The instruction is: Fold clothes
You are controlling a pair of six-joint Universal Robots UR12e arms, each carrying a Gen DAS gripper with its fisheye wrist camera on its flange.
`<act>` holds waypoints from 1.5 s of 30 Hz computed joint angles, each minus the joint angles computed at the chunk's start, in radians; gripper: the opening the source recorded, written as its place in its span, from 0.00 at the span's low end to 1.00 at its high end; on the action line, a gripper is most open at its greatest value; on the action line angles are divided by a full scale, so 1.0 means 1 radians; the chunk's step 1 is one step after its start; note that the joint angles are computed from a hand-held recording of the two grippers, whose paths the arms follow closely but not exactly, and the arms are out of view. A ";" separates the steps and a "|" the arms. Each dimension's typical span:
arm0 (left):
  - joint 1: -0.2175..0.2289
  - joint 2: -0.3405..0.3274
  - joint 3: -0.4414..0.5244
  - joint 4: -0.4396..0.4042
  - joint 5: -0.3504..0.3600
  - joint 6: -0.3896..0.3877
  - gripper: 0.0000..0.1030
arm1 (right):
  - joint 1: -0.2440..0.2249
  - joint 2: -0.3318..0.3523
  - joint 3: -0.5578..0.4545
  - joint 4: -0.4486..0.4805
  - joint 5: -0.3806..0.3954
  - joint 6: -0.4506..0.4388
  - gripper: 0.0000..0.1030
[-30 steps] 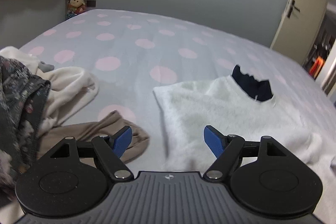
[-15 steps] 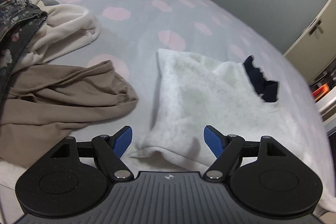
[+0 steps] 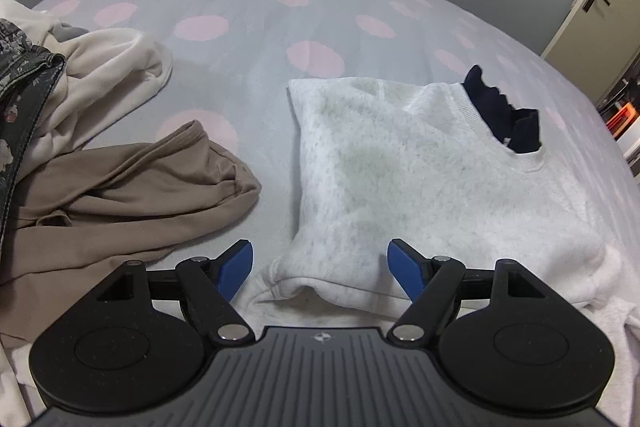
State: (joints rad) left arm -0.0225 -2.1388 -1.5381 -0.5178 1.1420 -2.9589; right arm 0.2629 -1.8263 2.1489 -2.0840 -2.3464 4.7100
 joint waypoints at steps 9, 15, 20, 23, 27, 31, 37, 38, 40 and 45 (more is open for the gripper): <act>0.012 0.021 -0.019 0.029 -0.064 0.024 0.72 | 0.077 0.228 -0.308 -0.247 -0.183 -0.466 0.11; 0.033 0.022 -0.016 0.015 -0.118 0.014 0.72 | 0.134 0.414 -0.537 -0.492 -0.161 -0.847 0.10; 0.048 0.021 -0.011 0.022 -0.148 0.016 0.72 | 0.170 0.535 -0.688 -0.516 -0.089 -0.972 0.10; 0.054 0.021 -0.007 0.013 -0.151 0.023 0.72 | 0.178 0.594 -0.741 -0.540 -0.036 -0.992 0.10; 0.061 0.019 -0.001 0.003 -0.153 0.026 0.72 | 0.184 0.664 -0.796 -0.586 0.023 -0.994 0.11; 0.067 0.016 0.003 -0.009 -0.163 0.028 0.72 | 0.189 0.733 -0.850 -0.605 0.094 -0.970 0.10; 0.073 0.007 0.015 -0.033 -0.167 0.025 0.72 | 0.204 0.834 -0.929 -0.615 0.209 -0.938 0.11; 0.075 0.005 0.018 -0.037 -0.171 0.022 0.72 | 0.207 0.850 -0.942 -0.613 0.231 -0.929 0.11; 0.077 0.002 0.020 -0.038 -0.177 0.018 0.72 | 0.210 0.882 -0.964 -0.607 0.279 -0.907 0.11; 0.081 -0.007 0.028 -0.051 -0.184 0.014 0.72 | 0.210 0.959 -1.022 -0.573 0.394 -0.866 0.11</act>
